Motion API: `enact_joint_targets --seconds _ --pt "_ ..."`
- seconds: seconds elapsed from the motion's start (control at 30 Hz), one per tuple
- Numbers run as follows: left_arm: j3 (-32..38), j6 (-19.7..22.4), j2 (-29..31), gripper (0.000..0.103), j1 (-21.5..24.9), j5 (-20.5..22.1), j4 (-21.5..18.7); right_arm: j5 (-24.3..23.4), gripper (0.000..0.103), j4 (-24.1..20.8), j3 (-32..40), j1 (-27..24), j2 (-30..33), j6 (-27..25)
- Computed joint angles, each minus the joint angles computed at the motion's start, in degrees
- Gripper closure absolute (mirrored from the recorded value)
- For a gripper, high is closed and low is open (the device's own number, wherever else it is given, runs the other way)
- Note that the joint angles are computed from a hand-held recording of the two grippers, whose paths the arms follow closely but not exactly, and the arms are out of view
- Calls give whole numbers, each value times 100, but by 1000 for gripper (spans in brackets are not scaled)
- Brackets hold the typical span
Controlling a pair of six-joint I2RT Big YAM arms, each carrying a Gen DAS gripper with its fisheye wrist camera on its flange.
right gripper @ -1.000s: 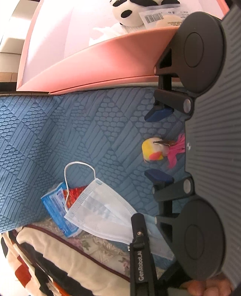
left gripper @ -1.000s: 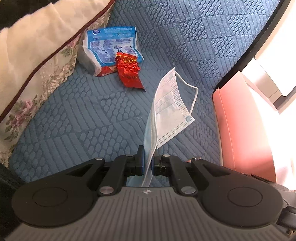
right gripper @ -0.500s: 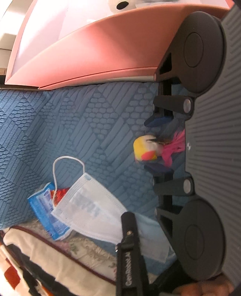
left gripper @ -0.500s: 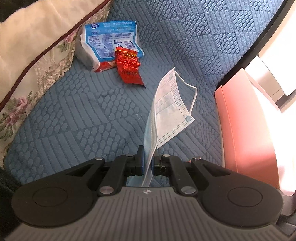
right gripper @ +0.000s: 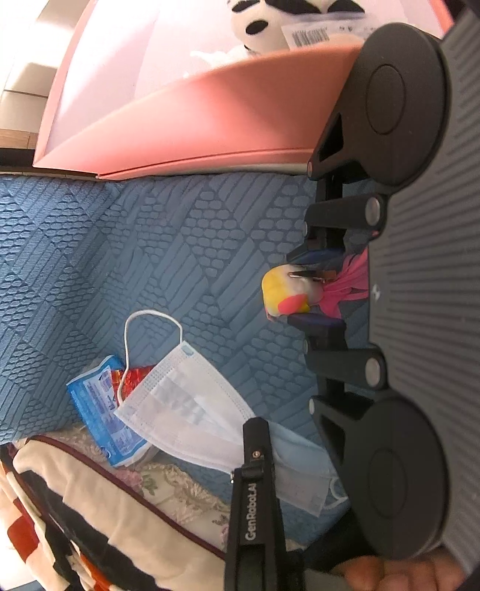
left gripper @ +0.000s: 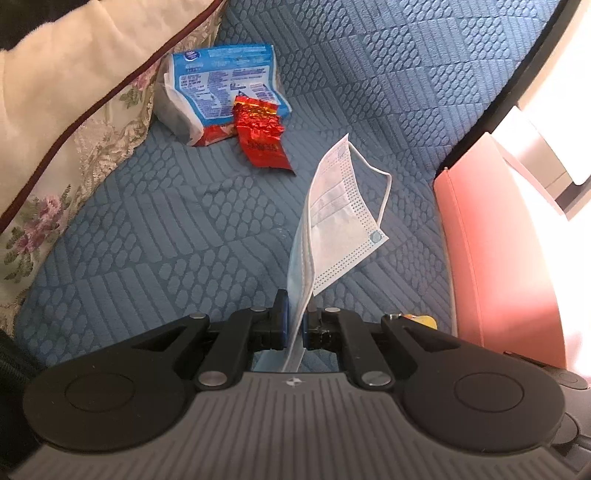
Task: Organize soft objects
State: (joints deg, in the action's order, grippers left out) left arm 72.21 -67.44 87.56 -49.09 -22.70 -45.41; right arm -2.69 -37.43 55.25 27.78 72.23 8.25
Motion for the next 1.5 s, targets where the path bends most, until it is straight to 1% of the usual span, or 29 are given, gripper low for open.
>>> enact_joint_targets --seconds 0.1,0.17,0.27,0.37,0.5,0.63,0.83,0.9,1.17,1.33,1.5 --pt "12 64 -48 95 -78 -65 -6 -6 71 -28 -47 16 -157 14" --pt "61 45 -58 95 -141 -148 -109 -25 71 -89 -72 20 -253 61" --pt "46 11 -142 95 -185 -129 -116 -13 71 -134 -138 44 -432 134" --pt "-30 276 -306 95 -207 -172 5 -86 71 -201 -191 -3 -641 254" --pt "-10 133 -461 95 -281 -263 -112 -152 71 -316 -200 -77 -821 285" --pt "144 80 -474 95 -432 -404 -306 -265 71 -469 -152 -165 -976 324" --pt "462 -75 -406 95 -612 -582 -487 -483 71 -752 25 -420 -1201 193" --pt "619 -134 -353 95 -626 -579 -585 -568 71 -847 137 -558 -1222 132" --pt "1604 -57 95 95 -702 -710 -1037 -943 71 -1178 596 -1172 -1260 -241" --pt "2338 93 433 95 -745 -807 -1218 -1094 71 -1333 915 -1549 -1259 -536" --pt "3132 387 863 95 -794 -807 -1326 -1322 71 -1513 1232 -1919 -1190 -727"
